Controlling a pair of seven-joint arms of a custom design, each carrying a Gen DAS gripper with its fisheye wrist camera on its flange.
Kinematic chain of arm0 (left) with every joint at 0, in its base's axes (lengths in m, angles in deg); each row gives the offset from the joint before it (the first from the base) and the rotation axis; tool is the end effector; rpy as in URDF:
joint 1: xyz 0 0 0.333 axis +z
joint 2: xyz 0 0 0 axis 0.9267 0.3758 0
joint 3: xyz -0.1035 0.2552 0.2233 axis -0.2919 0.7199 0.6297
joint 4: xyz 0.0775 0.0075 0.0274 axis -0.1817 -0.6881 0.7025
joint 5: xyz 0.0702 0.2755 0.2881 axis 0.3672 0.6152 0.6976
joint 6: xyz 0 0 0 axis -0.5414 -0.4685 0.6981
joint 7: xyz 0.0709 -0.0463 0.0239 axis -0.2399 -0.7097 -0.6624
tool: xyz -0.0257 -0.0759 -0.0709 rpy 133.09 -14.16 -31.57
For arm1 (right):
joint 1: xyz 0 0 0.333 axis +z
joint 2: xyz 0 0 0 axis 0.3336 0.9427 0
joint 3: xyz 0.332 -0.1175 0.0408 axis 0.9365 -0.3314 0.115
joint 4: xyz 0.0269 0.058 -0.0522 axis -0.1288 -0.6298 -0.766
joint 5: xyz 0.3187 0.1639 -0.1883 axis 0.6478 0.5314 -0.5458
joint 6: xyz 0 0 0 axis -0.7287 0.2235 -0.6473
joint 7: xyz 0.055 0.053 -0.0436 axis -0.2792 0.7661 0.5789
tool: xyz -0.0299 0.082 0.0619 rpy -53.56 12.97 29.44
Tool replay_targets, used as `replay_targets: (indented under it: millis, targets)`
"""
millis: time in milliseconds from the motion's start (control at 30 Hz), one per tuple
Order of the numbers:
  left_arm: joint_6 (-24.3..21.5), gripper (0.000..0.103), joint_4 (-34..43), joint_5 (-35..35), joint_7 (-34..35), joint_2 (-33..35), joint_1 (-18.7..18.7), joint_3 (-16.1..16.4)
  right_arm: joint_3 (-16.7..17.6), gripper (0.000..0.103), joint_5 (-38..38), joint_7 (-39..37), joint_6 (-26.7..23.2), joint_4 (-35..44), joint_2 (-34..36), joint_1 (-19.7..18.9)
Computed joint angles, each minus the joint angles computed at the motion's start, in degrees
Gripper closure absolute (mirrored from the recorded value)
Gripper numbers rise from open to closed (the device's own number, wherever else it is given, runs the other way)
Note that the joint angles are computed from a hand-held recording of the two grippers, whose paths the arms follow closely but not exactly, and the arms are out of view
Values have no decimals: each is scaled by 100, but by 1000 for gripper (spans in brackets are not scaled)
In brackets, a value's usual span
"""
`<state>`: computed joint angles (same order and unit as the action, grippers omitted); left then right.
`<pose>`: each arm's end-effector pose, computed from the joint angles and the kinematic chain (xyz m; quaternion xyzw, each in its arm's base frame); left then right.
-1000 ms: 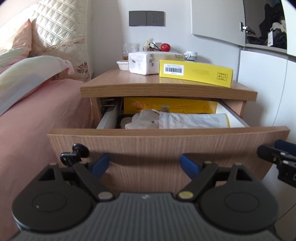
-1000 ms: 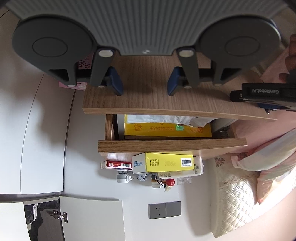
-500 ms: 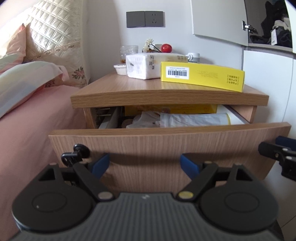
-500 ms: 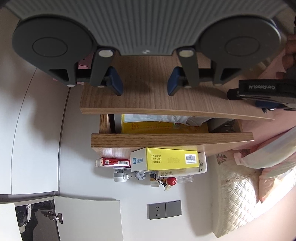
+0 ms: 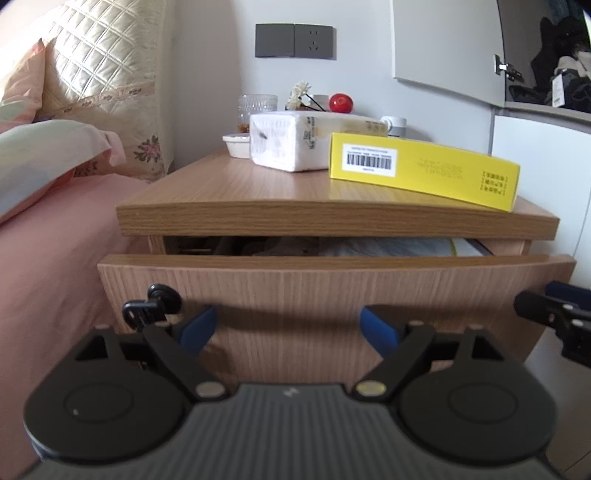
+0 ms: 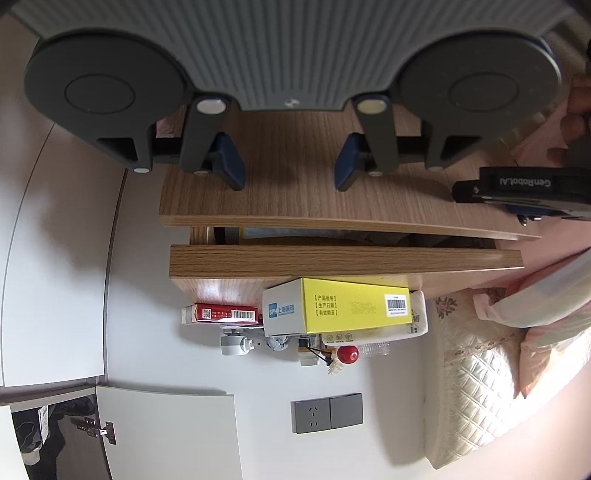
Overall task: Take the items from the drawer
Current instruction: 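Push the drawer front inward with the left gripper until closed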
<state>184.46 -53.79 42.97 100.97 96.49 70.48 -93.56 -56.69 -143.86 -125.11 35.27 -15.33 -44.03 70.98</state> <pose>0.7203 -0.2746 0.3507 -0.3854 0.7641 -0.4559 0.2444 0.5631 0.5273 0.3352 -0.4208 0.6995 -0.4612 0.3478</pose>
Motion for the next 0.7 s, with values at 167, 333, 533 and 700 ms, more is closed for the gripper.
replay_targets:
  millis: [167, 333, 533, 700]
  targets:
    - [-138, 15, 369, -49, 32, 232, -82, -18, -48, 45, -198, 349, 196, -124, -62, -94]
    - [-294, 16, 699, -162, 167, 443, -144, -59, -73, 45, -298, 478, 183, -40, 29, -150]
    - [-381, 16, 953, -362, 316, 594, -266, -28, -129, 45, -299, 616, 173, 72, 119, -181]
    - [-446, 15, 1153, -473, 420, 735, -289, -91, -189, 45, -381, 625, 173, 118, 191, -184]
